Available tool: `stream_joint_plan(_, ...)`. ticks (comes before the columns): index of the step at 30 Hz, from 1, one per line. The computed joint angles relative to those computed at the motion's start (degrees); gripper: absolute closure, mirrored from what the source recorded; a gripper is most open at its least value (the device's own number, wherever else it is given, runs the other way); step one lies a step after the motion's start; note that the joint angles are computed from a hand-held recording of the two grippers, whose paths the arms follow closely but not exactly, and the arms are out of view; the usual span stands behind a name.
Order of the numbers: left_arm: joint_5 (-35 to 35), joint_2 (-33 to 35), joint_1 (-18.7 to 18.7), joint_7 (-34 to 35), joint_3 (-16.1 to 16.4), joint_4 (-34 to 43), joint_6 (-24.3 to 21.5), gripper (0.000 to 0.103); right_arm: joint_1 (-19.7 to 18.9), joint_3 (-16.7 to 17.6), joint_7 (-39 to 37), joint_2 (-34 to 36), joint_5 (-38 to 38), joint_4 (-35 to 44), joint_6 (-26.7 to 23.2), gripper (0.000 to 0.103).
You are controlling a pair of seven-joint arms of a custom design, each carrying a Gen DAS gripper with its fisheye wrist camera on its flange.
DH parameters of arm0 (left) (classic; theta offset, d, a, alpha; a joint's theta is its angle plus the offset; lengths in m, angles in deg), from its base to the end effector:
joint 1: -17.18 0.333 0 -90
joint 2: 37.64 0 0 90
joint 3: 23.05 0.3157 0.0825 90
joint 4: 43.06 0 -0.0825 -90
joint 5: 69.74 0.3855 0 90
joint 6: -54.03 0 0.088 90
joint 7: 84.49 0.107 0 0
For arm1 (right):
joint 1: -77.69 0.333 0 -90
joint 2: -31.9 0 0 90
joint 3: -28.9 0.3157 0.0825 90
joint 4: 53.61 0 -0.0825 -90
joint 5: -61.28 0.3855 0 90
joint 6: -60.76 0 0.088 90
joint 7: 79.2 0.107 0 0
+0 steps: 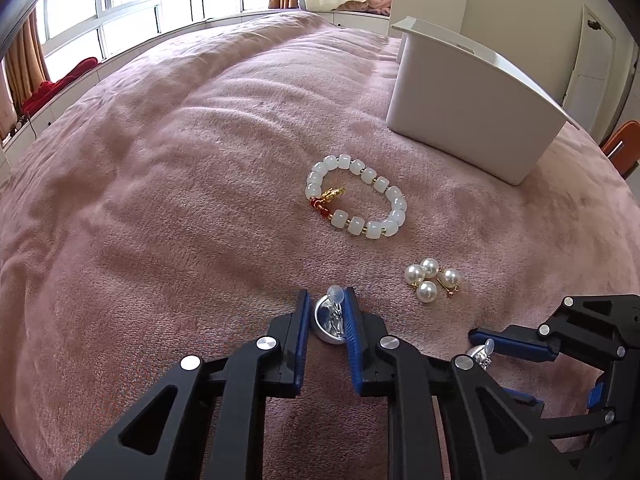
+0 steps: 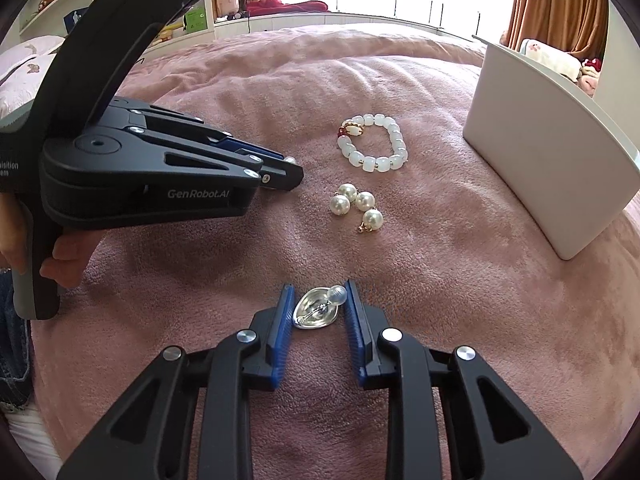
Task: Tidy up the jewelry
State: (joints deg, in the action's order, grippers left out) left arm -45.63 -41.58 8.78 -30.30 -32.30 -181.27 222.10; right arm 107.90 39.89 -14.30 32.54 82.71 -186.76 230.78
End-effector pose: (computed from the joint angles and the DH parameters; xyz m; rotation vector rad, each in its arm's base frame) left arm 0.4904 -0.1840 0.3989 -1.8255 1.9627 -0.6619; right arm 0.4321 0.3450 0.4029 -2.3393 0.9372 -0.2999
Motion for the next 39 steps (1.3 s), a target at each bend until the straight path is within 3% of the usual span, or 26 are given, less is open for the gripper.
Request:
stream_joint_plan(23, -6.7, -2.2, -1.2, 6.3, 1.4, 0.6, 0.7, 0.082, -1.2, -0.4, 1.5, -1.7, 0.1, 0.9, 2.5, 0.080)
stream_joint_plan(25, -6.1, -2.4, -1.0, 6.5, 1.2, 1.2, 0.6, 0.082, -1.4, -0.5, 1.2, -1.9, 0.7, 1.2, 2.7, 0.084)
stream_joint_plan(26, -5.6, -2.4, -0.9, 6.3, 1.2, 1.6, 0.5, 0.082, -1.4, -0.6, 0.3, -2.1, 2.0, 1.5, 2.4, 0.093)
stream_joint_plan(39, -4.1, -1.4, -0.8, 5.6, 0.5, 6.0, 0.0, 0.082, -2.2, -0.7, -2.5, -3.4, 5.3, 2.7, 3.2, 0.099)
